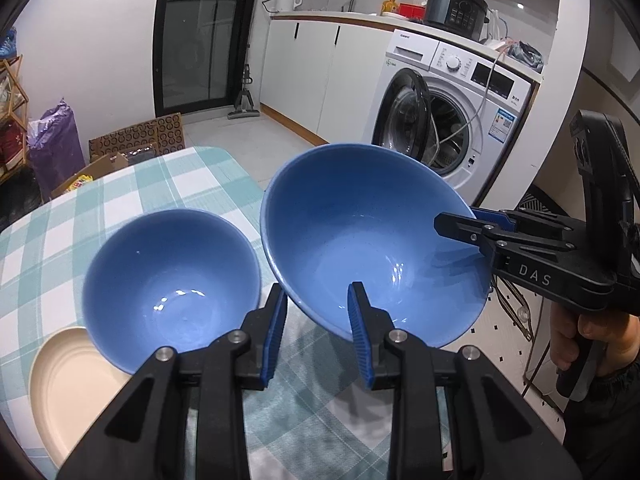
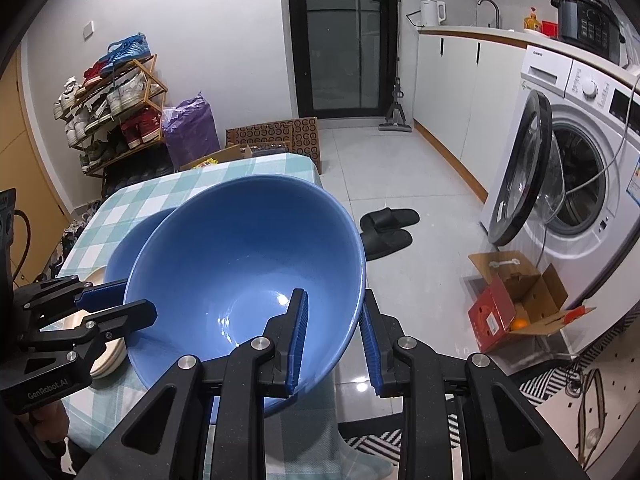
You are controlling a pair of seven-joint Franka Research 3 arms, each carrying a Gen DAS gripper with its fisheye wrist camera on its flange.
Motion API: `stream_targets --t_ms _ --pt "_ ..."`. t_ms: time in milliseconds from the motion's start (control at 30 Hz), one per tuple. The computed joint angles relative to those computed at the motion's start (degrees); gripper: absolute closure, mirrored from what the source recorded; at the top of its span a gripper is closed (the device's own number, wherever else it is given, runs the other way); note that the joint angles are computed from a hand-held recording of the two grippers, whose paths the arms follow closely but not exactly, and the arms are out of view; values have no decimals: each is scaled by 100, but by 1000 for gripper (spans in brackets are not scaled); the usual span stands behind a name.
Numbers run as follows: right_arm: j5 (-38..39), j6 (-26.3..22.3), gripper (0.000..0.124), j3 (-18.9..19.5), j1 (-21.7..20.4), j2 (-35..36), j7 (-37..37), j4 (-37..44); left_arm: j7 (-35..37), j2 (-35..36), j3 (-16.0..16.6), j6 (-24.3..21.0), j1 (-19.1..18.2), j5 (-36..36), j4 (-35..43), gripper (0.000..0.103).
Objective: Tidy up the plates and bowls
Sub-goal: 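Lift the large blue bowl with both grippers over the smaller blue bowl, then lower the large bowl with both grippers into the smaller blue bowl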
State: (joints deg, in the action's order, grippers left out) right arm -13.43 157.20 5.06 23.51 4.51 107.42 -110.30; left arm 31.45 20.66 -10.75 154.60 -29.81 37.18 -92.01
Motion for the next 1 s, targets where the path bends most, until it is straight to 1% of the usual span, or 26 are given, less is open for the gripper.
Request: stream_targets --t_ms 133,300,700,1000 --pt "-60 -29 98 22 58 60 13 148 -181 -174 82 21 -4 189 -148 73" --pt "-101 -108 98 39 174 193 -34 429 -460 -397 106 74 86 402 -376 73" --pt "-143 -274 98 8 505 557 -122 1077 -975 -877 16 84 380 887 -903 73" --pt "-69 -415 98 -40 731 919 -248 1629 -1196 -1122 -62 44 599 1076 -1156 73"
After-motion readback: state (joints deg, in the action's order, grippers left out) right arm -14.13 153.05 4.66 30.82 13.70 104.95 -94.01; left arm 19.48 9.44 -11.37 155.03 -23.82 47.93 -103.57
